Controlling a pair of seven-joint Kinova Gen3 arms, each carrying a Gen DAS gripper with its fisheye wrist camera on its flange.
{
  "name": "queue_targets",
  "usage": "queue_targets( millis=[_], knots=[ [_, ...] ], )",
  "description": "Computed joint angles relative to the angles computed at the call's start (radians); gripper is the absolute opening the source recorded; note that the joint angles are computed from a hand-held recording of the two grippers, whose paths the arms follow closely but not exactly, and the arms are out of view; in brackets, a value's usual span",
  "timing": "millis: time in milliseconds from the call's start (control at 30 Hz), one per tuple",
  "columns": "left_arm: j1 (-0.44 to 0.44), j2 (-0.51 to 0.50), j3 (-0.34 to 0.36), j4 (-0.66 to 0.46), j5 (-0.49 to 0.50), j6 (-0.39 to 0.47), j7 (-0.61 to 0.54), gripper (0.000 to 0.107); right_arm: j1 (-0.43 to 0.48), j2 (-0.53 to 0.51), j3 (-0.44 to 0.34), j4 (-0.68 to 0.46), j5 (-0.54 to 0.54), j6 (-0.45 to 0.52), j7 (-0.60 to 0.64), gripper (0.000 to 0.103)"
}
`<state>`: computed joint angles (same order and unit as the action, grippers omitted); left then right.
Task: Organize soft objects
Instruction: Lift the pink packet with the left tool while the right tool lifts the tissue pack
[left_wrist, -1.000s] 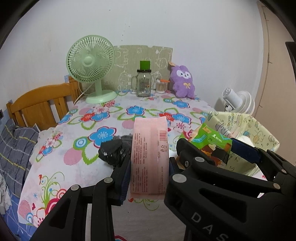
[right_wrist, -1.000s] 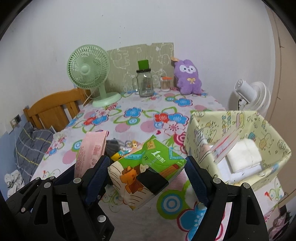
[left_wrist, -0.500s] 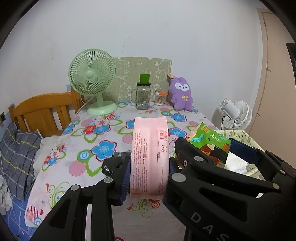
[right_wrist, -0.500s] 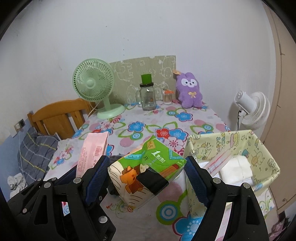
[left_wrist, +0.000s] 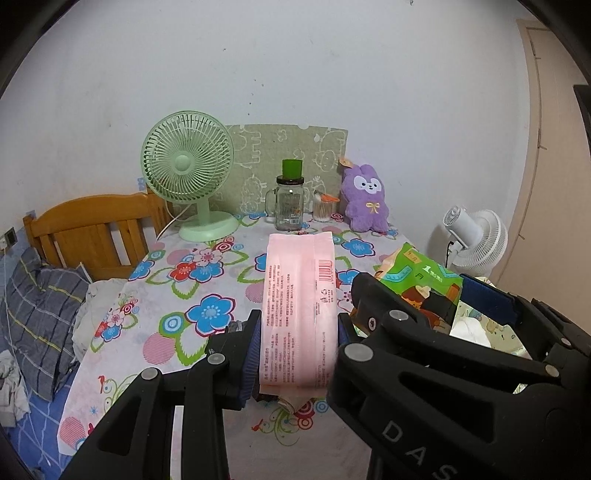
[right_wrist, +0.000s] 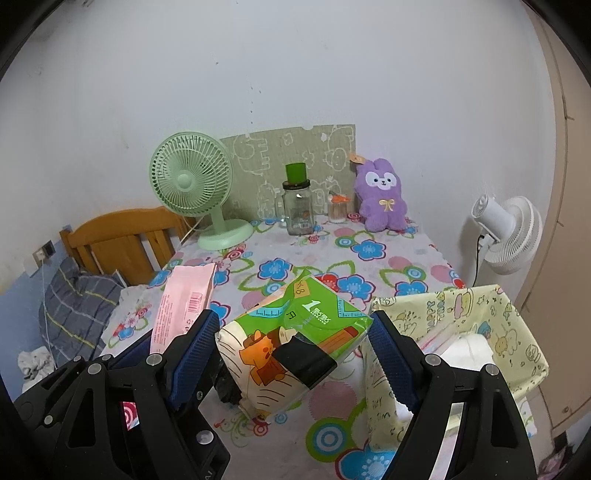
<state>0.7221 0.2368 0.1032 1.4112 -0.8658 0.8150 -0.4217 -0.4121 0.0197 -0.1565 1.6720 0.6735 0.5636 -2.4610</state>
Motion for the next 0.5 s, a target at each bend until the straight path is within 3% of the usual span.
queue_targets(
  millis=[500],
  knots=[
    [0.026, 0.056, -0.018, -0.097, 0.040, 0.005, -0.073, 0.040, 0.052, -0.003, 0.028, -0.022, -0.084, -0.020, 0.122, 0.085]
  ],
)
